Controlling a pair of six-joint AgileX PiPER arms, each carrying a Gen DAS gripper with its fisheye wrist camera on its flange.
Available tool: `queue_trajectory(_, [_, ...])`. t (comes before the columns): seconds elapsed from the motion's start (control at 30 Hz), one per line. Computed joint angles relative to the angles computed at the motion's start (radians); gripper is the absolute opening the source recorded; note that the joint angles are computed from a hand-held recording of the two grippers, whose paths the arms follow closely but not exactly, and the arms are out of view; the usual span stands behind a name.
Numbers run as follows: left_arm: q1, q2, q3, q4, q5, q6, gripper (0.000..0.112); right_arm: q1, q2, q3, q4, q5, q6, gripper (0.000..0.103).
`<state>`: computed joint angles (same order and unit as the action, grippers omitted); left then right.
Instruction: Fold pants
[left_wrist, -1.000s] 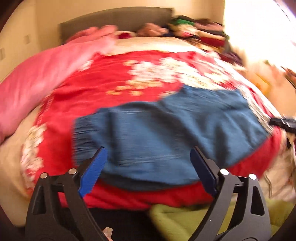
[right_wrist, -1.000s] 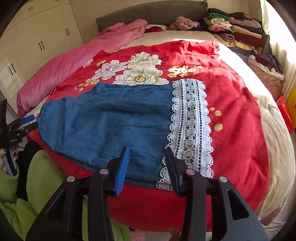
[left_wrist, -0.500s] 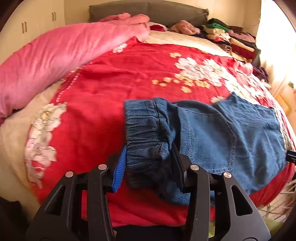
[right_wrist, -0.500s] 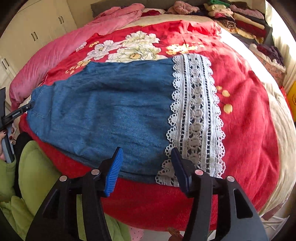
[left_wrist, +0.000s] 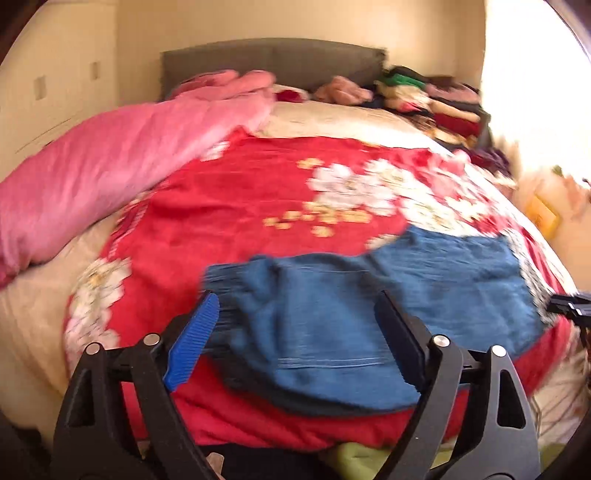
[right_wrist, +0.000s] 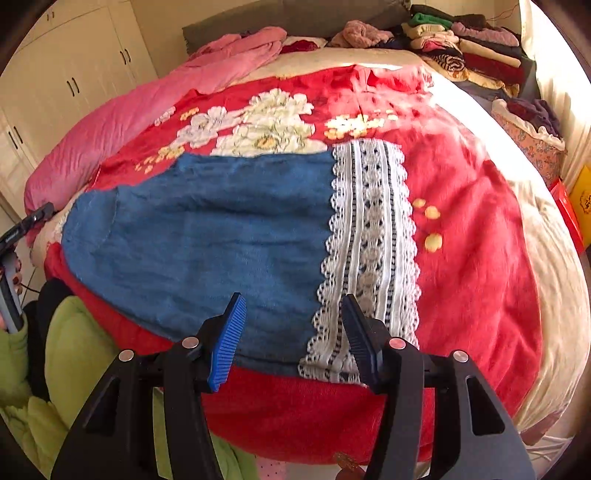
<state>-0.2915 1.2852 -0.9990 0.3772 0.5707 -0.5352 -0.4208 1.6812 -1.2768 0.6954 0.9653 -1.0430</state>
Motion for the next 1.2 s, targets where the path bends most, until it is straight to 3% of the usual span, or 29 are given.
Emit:
queue_trajectory(0.17, [-0.103, 0.218, -0.164, -0.247, 0.001, 0.262, 0.083, 0.039, 0.021, -0.029, -0.007, -0.004, 0.016, 0.053])
queue_trajectory(0.37, [-0.224, 0.406, -0.213, -0.17, 0.063, 0.204, 0.083, 0.07, 0.056, -0.021, -0.129, -0.008, 0.055, 0.053])
queue_trajectory(0.47, [-0.265, 0.408, -0.166, -0.115, 0.06, 0.173, 0.083, 0.059, 0.045, 0.029, -0.135, -0.034, 0.028, 0.053])
queue_trajectory(0.63, [-0.238, 0.347, -0.137, -0.23, 0.043, 0.259, 0.083, 0.064, -0.006, 0.068, -0.154, -0.05, -0.014, 0.053])
queue_trajectory(0.77, [-0.209, 0.302, -0.178, -0.221, 0.035, 0.26, 0.083, 0.039, -0.028, 0.047, -0.057, -0.034, -0.068, 0.053])
queue_trajectory(0.87, [-0.163, 0.333, -0.274, -0.224, 0.066, 0.276, 0.083, 0.052, -0.009, 0.012, -0.026, -0.046, -0.056, 0.053])
queue_trajectory(0.97, [-0.083, 0.45, -0.451, -0.35, 0.128, 0.397, 0.082, 0.079, 0.042, -0.039, -0.028, -0.062, -0.015, 0.053])
queue_trajectory(1.07, [-0.03, 0.589, -0.64, -0.425, 0.212, 0.454, 0.063, 0.107, 0.096, -0.084, -0.059, -0.077, 0.034, 0.053])
queue_trajectory(1.2, [0.036, 0.758, -0.849, -0.554, 0.309, 0.522, 0.056, 0.11, 0.141, -0.09, -0.071, -0.092, 0.06, 0.053])
